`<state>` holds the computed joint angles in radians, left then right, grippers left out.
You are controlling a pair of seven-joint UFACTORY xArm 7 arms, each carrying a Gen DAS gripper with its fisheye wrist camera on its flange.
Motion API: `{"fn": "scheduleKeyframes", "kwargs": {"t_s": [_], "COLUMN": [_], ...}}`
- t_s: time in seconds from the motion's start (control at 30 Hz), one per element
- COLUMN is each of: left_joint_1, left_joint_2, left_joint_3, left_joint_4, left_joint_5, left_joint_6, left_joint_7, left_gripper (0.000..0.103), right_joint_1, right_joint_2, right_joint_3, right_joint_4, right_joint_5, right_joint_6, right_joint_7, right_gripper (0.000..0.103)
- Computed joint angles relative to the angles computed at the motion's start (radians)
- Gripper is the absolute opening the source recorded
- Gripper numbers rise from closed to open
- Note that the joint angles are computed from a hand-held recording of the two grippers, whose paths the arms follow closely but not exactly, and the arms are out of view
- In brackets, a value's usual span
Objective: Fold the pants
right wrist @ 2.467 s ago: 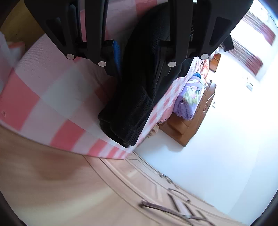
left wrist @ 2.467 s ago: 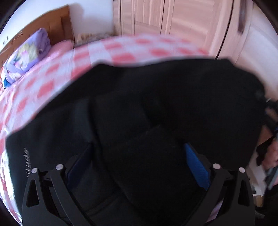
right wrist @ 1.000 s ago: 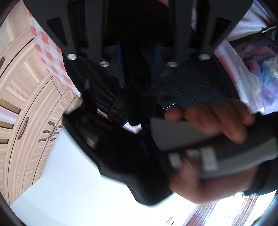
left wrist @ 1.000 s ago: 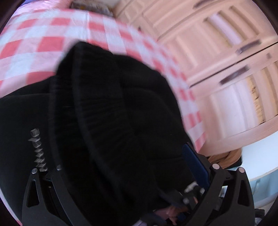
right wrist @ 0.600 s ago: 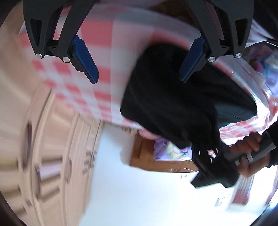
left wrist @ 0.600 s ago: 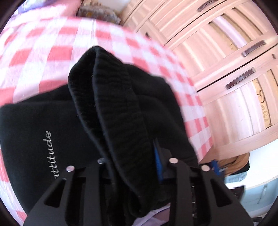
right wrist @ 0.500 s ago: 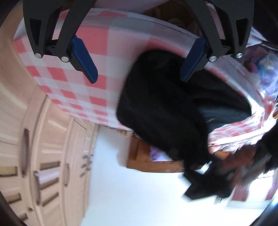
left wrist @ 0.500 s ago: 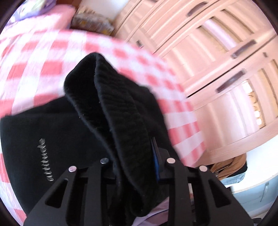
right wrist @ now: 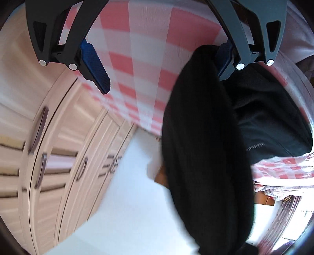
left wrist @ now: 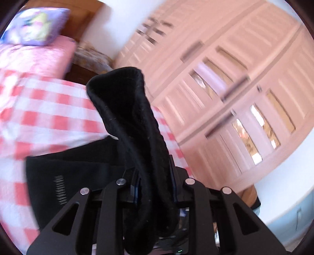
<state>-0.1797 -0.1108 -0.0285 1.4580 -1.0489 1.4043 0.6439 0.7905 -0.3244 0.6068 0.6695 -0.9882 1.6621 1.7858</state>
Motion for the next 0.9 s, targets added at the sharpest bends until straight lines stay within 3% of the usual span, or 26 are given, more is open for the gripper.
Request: {"fn": "scheduleKeyframes", "kwargs": {"t_s": [0.07,0.23,0.3,0.37,0.47,0.57,0.63,0.7,0.77,0.8,0.83,0.9], "left_joint_1": [0.048,0.124,0.207,0.214,0.205,0.206,0.202,0.198,0.201,0.205,0.206,0.194], "left_joint_2": [0.016,0.143,0.178,0.158,0.105,0.091,0.083,0.099,0.072,0.060,0.020,-0.078], "left_joint_3": [0.049,0.085,0.051,0.052,0.034,0.044,0.046,0.044,0.048,0.054,0.054,0.038], "left_joint_4": [-0.045,-0.235,-0.285,-0.310,-0.339,-0.349,-0.372,-0.363,-0.375,-0.375,-0.391,-0.441], "left_joint_5": [-0.005,0.050,-0.064,-0.103,-0.065,-0.066,-0.078,-0.090,-0.084,-0.075,-0.044,0.050], "left_joint_6": [0.022,0.001,0.047,0.047,-0.003,0.011,-0.003,-0.011,-0.065,-0.088,-0.152,-0.344], "left_joint_7": [0.014,0.017,0.095,0.125,0.134,0.131,0.148,0.151,0.156,0.157,0.128,0.059], "left_gripper": [0.023,0.023,0.023,0.023,0.023,0.024,0.028,0.034,0.064,0.070,0.085,0.090], "right_joint_1": [-0.008,-0.022,-0.019,-0.028,-0.035,-0.042,-0.035,0.000,0.062,0.101,0.122,0.136], "right_joint_2": [-0.006,0.013,-0.010,-0.012,-0.028,-0.042,-0.092,-0.216,-0.377,-0.475,-0.561,-0.712], "right_joint_3": [-0.020,-0.040,-0.047,-0.045,-0.046,-0.043,-0.051,-0.073,-0.112,-0.124,-0.128,-0.207], "right_joint_4": [-0.011,-0.015,-0.025,-0.024,-0.033,-0.036,-0.054,-0.118,-0.211,-0.262,-0.297,-0.354], "right_joint_5": [-0.005,0.038,0.054,0.061,0.075,0.091,0.113,0.150,0.168,0.164,0.157,0.136], "right_joint_6": [-0.033,-0.073,-0.101,-0.100,-0.107,-0.129,-0.180,-0.295,-0.460,-0.542,-0.593,-0.700], "right_joint_7": [0.003,-0.035,-0.042,-0.062,-0.067,-0.068,-0.084,-0.105,-0.117,-0.111,-0.095,-0.120], "right_gripper": [0.092,0.092,0.092,0.092,0.092,0.092,0.092,0.092,0.092,0.092,0.092,0.092]}}
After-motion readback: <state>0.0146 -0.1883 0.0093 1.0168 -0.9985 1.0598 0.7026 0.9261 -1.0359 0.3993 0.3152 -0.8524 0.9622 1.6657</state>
